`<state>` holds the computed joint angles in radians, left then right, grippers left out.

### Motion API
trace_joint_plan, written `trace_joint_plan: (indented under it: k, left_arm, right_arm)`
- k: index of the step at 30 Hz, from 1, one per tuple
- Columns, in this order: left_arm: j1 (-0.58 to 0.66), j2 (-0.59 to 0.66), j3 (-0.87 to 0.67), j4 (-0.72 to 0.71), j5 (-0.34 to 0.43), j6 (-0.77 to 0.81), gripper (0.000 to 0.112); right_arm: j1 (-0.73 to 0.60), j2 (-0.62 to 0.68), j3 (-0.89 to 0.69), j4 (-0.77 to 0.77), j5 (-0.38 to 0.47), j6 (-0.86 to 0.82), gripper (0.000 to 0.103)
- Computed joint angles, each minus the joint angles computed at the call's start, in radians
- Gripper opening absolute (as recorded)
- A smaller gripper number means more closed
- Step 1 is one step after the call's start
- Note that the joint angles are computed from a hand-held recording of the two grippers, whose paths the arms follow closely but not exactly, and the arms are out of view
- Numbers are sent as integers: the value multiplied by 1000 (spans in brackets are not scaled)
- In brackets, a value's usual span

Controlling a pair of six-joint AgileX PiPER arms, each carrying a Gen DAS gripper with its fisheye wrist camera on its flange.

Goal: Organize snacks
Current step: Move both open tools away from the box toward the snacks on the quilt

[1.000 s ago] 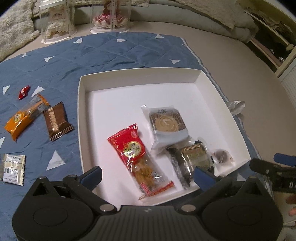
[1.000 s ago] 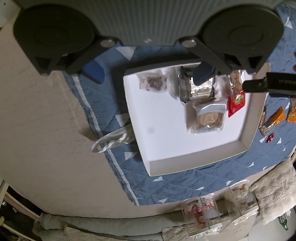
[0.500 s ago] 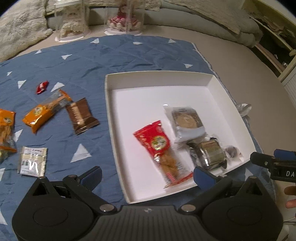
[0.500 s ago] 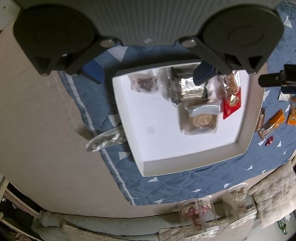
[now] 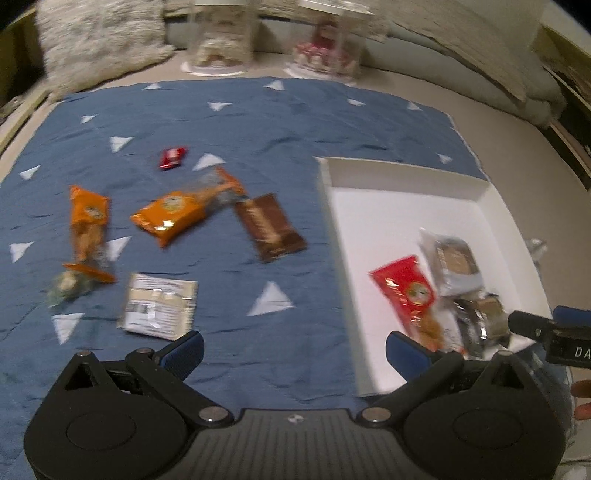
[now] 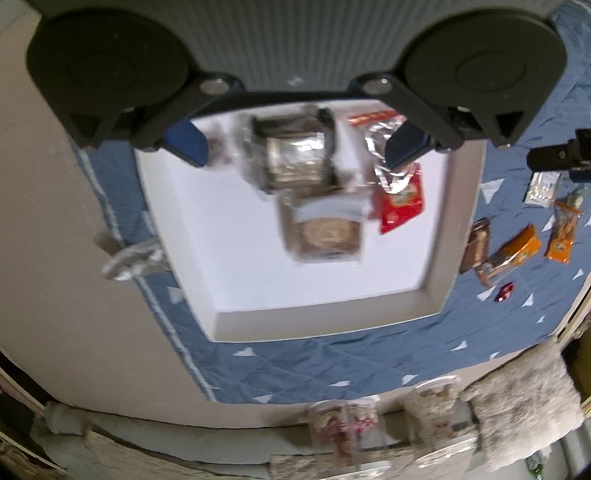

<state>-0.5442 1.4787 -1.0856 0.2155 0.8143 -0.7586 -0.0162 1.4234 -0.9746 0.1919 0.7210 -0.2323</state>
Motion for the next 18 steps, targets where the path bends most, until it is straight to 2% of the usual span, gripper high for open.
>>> trace_joint_plan:
  k: [18]
  left_arm:
    - [363, -193, 200, -51, -4, 185, 103]
  right_arm:
    - [390, 135, -137, -105, -26, 281, 103]
